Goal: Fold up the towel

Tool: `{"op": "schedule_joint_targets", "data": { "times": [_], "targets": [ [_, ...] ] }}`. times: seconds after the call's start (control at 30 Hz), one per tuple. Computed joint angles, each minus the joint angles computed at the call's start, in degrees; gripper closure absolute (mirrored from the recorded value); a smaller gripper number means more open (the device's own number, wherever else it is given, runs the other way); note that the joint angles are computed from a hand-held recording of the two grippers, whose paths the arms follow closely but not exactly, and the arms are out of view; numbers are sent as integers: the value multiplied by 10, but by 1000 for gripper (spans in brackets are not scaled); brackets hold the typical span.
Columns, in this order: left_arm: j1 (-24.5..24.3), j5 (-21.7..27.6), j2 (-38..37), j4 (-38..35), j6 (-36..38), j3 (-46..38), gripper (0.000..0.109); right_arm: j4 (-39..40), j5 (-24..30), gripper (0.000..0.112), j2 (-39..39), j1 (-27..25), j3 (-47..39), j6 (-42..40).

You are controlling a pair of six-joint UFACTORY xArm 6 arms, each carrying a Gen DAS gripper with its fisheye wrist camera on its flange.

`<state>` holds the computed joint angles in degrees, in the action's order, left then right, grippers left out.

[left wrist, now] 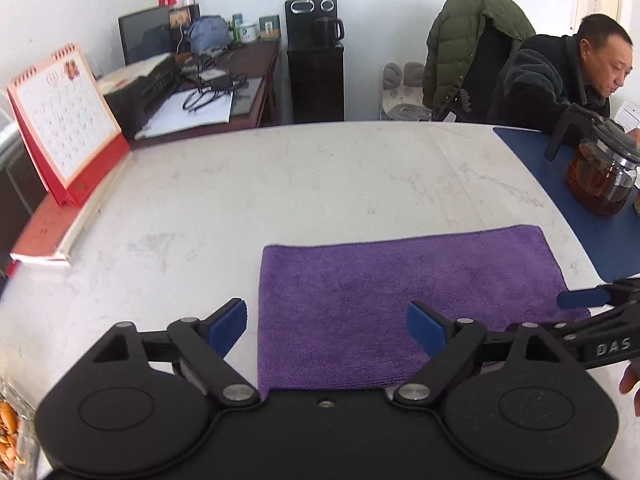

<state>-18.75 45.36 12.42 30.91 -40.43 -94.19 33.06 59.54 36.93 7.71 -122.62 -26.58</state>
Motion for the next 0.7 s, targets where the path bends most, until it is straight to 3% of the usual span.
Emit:
{"op": "schedule_joint_targets", "data": {
  "times": [0.1,0.13,0.2,0.23,0.3,0.4,0.5,0.63,0.7],
  "targets": [
    [-3,24,1,-16,-2,-21,19,32,-48,10,-45,-4,45,-27],
    [-4,32,2,-23,-1,-29,19,62,-88,10,-71,-3,81,-48],
    [-5,29,-1,-17,-15,-28,17,175,-193,9,-139,1,161,-147],
    [-5,24,-1,-20,-18,-28,17,235,-214,9,-151,2,177,-191],
    [-4,23,1,-36,-8,-32,17,318,-185,9,-149,-10,166,-220],
    [-6,41,5,-50,-4,-43,17,311,-53,9,-82,-39,74,-120],
    [-6,93,26,-93,22,-80,17,348,-45,9,-88,-43,92,-135],
    [-10,114,31,-107,32,-86,17,301,56,9,-28,-57,0,-42],
    [-9,119,34,-114,38,-88,17,272,32,9,-36,-50,11,-27]
  ]
}}
